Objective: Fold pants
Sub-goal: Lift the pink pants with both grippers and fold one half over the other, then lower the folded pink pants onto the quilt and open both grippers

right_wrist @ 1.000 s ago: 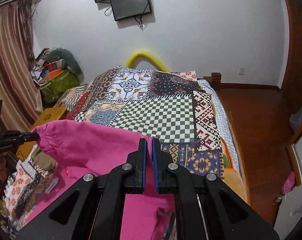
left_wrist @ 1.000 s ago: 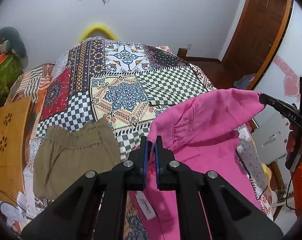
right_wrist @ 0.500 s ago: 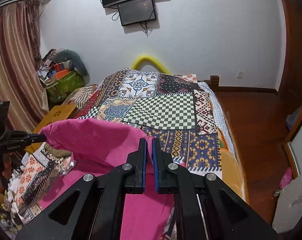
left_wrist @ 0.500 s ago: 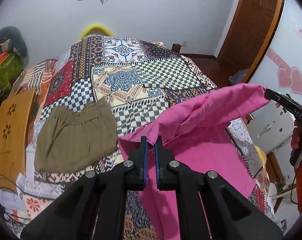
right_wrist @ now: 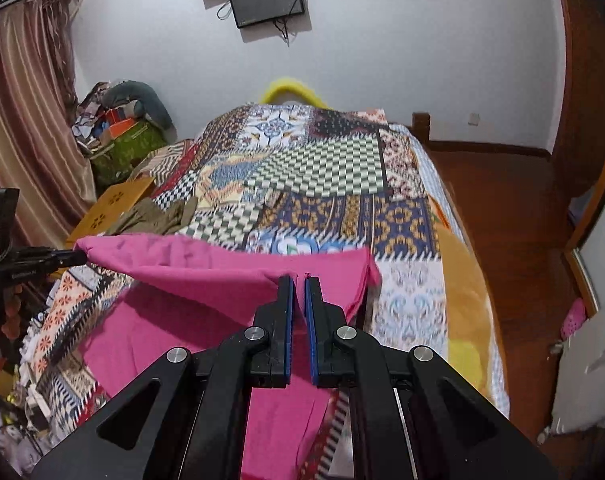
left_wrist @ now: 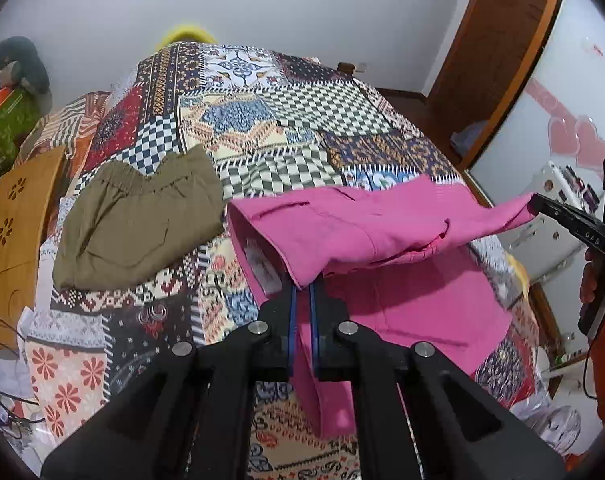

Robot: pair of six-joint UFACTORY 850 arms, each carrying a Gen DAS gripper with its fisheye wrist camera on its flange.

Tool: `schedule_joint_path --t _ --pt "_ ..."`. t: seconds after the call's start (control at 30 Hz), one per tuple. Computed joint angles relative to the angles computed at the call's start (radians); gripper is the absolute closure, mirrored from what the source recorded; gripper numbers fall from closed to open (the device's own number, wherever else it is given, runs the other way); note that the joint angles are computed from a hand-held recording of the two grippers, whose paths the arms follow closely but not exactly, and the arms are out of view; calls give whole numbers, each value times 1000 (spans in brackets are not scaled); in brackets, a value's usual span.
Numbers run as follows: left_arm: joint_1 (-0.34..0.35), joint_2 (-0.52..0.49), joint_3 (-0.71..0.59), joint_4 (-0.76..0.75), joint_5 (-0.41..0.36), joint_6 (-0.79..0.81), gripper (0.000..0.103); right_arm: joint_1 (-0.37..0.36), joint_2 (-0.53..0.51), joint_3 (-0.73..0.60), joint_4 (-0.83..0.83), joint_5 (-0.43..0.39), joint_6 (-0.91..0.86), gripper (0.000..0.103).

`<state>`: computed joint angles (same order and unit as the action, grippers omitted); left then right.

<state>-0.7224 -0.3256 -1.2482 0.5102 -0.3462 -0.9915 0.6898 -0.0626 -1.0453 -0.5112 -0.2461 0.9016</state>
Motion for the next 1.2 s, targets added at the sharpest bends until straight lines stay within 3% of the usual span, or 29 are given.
schedule_joint_path --t 0.6,0.87,1.0,1.2 --pt "-43 56 130 -11 64 -67 100 55 72 127 -58 -14 138 98" --pt "-44 42 158 -157 66 47 100 59 52 162 116 -32 0 98" --pt "-55 51 171 -112 46 -3 100 55 46 176 262 -55 -128 97" --pt "-84 75 151 84 -34 -166 100 67 50 170 263 -116 -148 96"
